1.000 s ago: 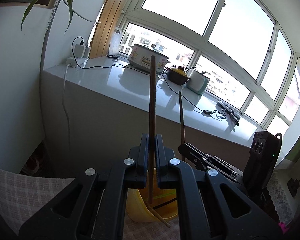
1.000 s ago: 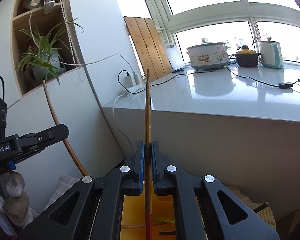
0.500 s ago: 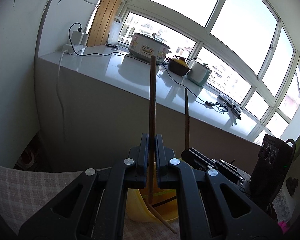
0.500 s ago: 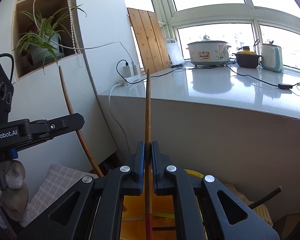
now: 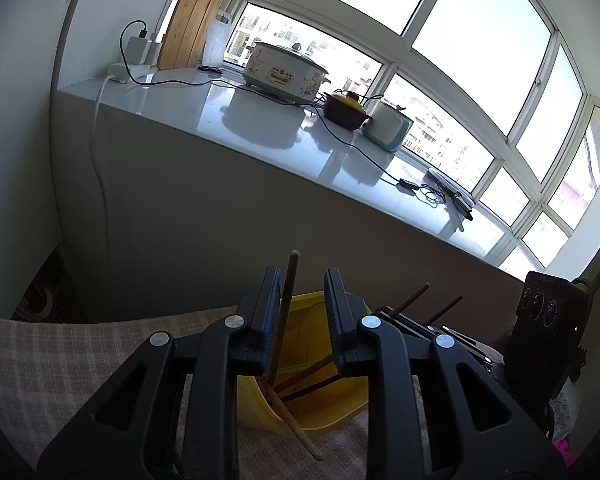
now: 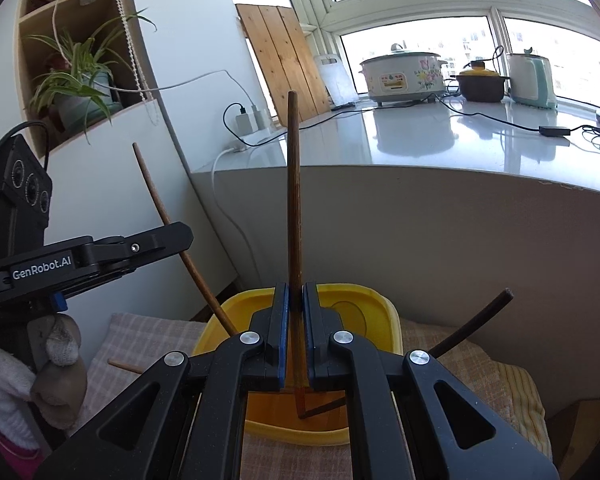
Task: Organize utensils
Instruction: 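Open both tools to drop the chopsticks into the yellow container, then move both tools back down to the remaining chopsticks on the table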
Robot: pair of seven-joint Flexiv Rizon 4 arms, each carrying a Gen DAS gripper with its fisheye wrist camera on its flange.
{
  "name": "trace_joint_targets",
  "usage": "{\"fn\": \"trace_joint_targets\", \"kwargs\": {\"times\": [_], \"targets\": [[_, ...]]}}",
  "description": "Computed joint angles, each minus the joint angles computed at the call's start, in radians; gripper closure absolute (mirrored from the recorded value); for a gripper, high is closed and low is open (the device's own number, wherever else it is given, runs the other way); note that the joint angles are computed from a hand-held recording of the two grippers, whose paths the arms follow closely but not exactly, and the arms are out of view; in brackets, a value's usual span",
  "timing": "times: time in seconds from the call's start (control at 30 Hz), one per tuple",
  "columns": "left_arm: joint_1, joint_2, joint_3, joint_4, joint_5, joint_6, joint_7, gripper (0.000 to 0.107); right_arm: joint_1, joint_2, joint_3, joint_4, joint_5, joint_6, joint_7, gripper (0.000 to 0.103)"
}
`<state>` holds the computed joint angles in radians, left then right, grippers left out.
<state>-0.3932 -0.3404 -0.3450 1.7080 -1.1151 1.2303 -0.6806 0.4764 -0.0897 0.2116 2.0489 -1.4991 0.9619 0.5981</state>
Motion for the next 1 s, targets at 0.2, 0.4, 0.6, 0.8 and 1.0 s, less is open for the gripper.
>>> {"fn": "trace_joint_targets", "kwargs": {"times": [0.2,0.4,0.6,0.8,1.0], "targets": [[-0.007,0.045,0.002,0.051,-0.076,0.024,0.056,0.076,0.004,0.027,0.015,0.031,-0.004,-0.016,0.036,0.069],[-0.035,0.095,0.035,0.107,-0.145,0.061,0.123,0.076,0.019,0.038,0.035,0.038,0.041,-0.043,0.002,0.069],[-0.062,0.148,0.065,0.171,-0.196,0.099,0.185,0.076,0.052,0.038,0.052,0.031,0.091,-0.090,-0.041,0.069],[-0.102,0.193,0.094,0.240,-0.271,0.163,0.269,0.070,0.089,0.039,0.069,0.025,0.123,-0.145,-0.075,0.065],[-0.096,0.220,0.141,0.339,-0.152,0.147,0.181,0.067,0.105,0.058,0.081,0.053,0.103,-0.128,-0.047,0.049]]}}
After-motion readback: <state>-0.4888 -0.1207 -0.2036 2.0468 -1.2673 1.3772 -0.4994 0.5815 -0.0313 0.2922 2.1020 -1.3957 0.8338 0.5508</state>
